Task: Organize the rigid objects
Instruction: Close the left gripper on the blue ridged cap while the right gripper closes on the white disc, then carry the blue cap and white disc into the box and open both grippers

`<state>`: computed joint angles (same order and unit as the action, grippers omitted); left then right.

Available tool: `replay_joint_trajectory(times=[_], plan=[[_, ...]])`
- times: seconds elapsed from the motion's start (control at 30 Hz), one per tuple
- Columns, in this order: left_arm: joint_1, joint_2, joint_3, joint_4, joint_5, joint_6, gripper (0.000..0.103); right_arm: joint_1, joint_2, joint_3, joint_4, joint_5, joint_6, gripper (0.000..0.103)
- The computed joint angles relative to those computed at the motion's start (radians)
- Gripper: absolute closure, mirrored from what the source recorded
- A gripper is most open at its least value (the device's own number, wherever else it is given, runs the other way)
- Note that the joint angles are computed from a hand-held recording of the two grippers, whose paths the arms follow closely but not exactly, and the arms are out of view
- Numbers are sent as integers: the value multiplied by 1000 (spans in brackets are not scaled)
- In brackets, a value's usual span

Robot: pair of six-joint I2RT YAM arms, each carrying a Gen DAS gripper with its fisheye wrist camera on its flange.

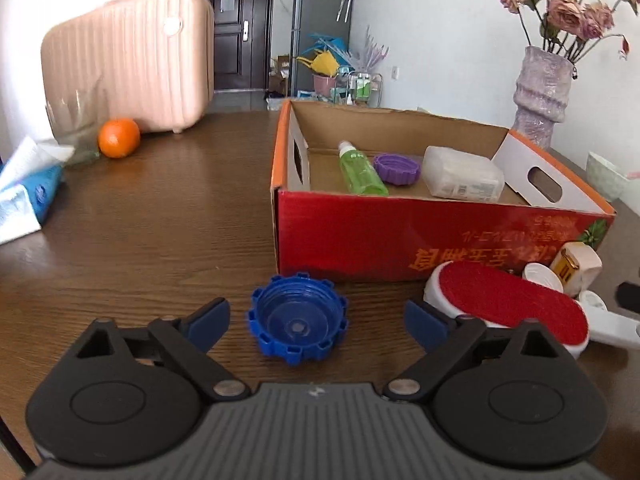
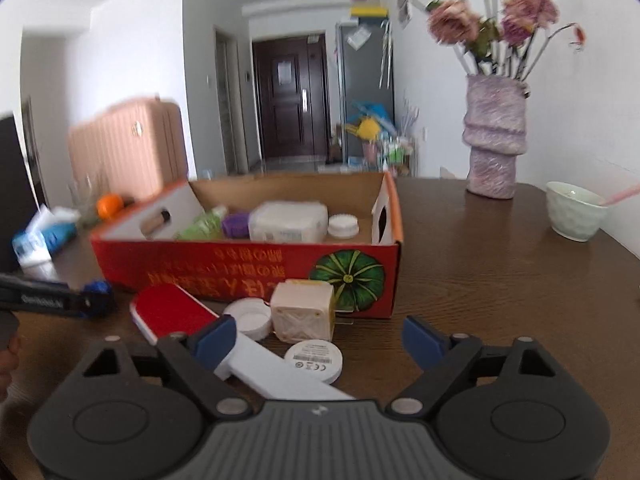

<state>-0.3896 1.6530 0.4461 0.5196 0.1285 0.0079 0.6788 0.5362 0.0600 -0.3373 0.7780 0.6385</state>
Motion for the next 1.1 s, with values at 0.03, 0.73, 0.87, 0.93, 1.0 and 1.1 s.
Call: replay_joint_trajectory(times=[0.03, 0.73, 0.87, 0.93, 1.0, 1.1], plan=[[-5, 8, 11, -16, -15, 0, 19, -26, 71, -3, 84, -11, -30, 18], [-32, 32, -20, 67, -80, 3, 33, -133, 345, -9, 266, -115, 7, 56], [-33, 37, -34, 101, -56, 23, 49, -124, 331, -16, 266, -106, -3, 64], [-34, 37, -36, 104, -56, 25, 50, -142, 306, -25, 271, -120, -8, 65], [-36, 31, -40, 101, -68, 45, 50, -136, 217, -40, 222, -111, 21, 65], [-21, 19, -61, 142, -64, 36, 50, 17, 63, -6, -31, 17, 172, 65]])
